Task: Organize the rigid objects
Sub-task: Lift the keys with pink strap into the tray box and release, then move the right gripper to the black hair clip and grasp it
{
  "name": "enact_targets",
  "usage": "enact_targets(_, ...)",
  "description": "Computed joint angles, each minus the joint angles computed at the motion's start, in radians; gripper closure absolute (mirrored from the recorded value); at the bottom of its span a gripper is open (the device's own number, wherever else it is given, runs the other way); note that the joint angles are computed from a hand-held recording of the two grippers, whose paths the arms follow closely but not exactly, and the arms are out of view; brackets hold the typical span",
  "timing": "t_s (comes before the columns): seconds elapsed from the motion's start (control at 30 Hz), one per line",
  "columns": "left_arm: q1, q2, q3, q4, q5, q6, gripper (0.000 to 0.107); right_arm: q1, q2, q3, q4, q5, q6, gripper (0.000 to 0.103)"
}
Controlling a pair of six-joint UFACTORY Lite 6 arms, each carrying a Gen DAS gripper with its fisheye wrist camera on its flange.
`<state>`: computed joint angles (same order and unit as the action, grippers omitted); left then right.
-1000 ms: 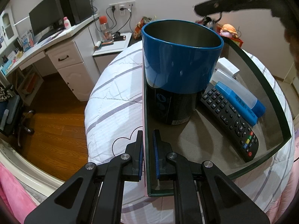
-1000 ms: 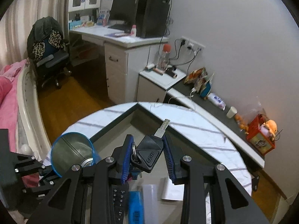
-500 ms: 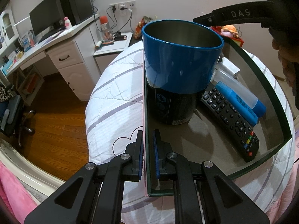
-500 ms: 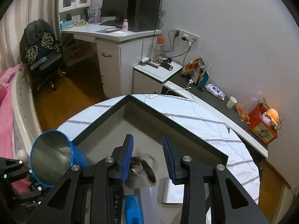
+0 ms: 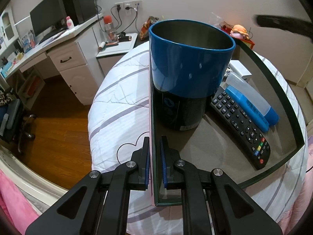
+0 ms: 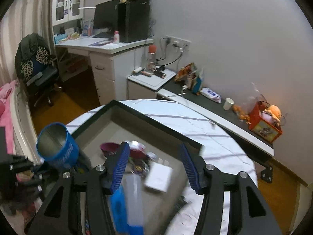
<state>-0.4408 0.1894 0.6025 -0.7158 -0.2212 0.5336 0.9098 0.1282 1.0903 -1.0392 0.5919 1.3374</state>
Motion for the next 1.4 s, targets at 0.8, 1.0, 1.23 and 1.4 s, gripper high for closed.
enact_targets(0.8,-0.017,-0.08,-0.083,-0.193,-0.025,0.174,0.093,0.103,-0.34,-0.694,-0.208,-0.101,0.452,0.039)
enact_targets(1.0,-0.008,-0.135,-0.135,-0.187,-0.021,0.174,0.093,0.007,-0.23,-0.673,-0.509,-0.242,0.652,0.039)
enact_targets(1.23,-0.016,-0.148,-0.153,-0.199,-0.034,0.181,0.091,-0.089,-0.138,-0.647,-0.954,-0.309,1.021,0.039)
enact_targets(1.4,-0.015,-0.149,-0.153,-0.194,-0.035,0.177,0.091,-0.118,-0.101,-0.648,-1.15,-0.253,1.205,0.039)
